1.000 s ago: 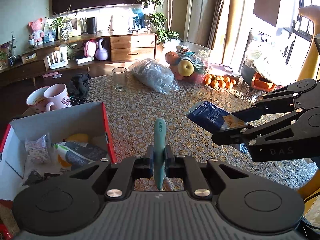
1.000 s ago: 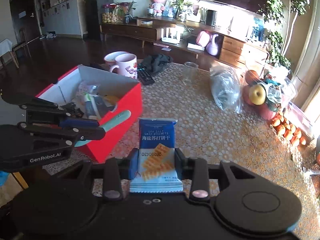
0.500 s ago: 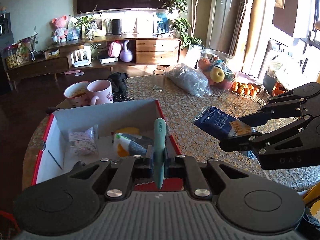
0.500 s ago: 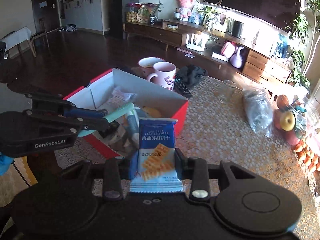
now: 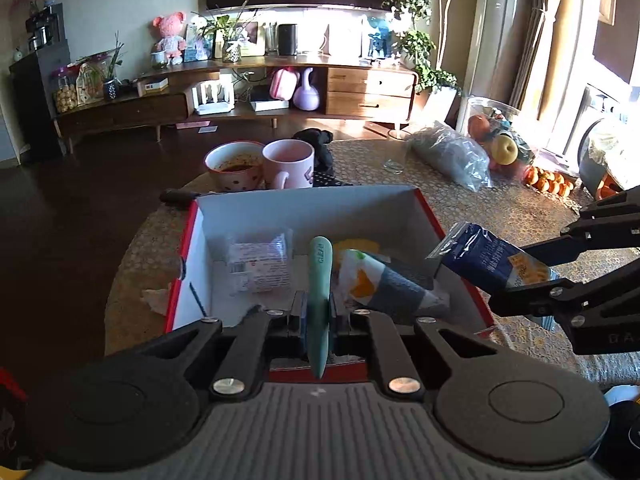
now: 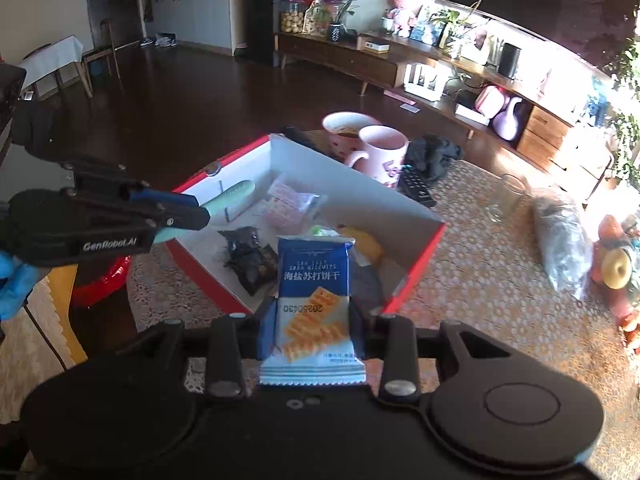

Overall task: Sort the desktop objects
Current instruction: 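Lift and carry the knife and cracker packet over the red box with both tools, then lower the knife and cracker packet into the box and open both tools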

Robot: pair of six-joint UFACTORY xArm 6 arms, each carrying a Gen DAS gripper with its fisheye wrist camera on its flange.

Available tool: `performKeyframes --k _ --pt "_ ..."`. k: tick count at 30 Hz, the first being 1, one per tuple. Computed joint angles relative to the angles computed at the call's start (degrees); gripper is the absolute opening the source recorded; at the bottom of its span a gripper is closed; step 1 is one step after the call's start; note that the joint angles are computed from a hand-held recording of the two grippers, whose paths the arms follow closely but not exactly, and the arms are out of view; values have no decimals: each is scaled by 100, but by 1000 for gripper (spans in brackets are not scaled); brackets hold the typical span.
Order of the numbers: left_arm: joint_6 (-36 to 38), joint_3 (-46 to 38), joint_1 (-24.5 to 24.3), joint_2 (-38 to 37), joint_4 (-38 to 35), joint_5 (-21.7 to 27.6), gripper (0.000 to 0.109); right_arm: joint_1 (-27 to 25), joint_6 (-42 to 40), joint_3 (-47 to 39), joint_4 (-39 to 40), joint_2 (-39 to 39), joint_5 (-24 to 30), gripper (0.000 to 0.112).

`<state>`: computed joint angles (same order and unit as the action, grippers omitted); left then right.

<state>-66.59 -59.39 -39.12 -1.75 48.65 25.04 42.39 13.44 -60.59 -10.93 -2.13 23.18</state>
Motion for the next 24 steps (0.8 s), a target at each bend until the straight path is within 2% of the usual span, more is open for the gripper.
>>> performKeyframes --k 6,16,24 --pt "282 -82 261 137 -197 98 9 88 -113 -525 231 559 55 36" --pt "1150 -521 569 715 -945 165 9 110 -242 -1425 442 1540 188 36" --pt "1649 -939 635 1234 -1408 279 9 190 -596 -2000 823 2111 397 36"
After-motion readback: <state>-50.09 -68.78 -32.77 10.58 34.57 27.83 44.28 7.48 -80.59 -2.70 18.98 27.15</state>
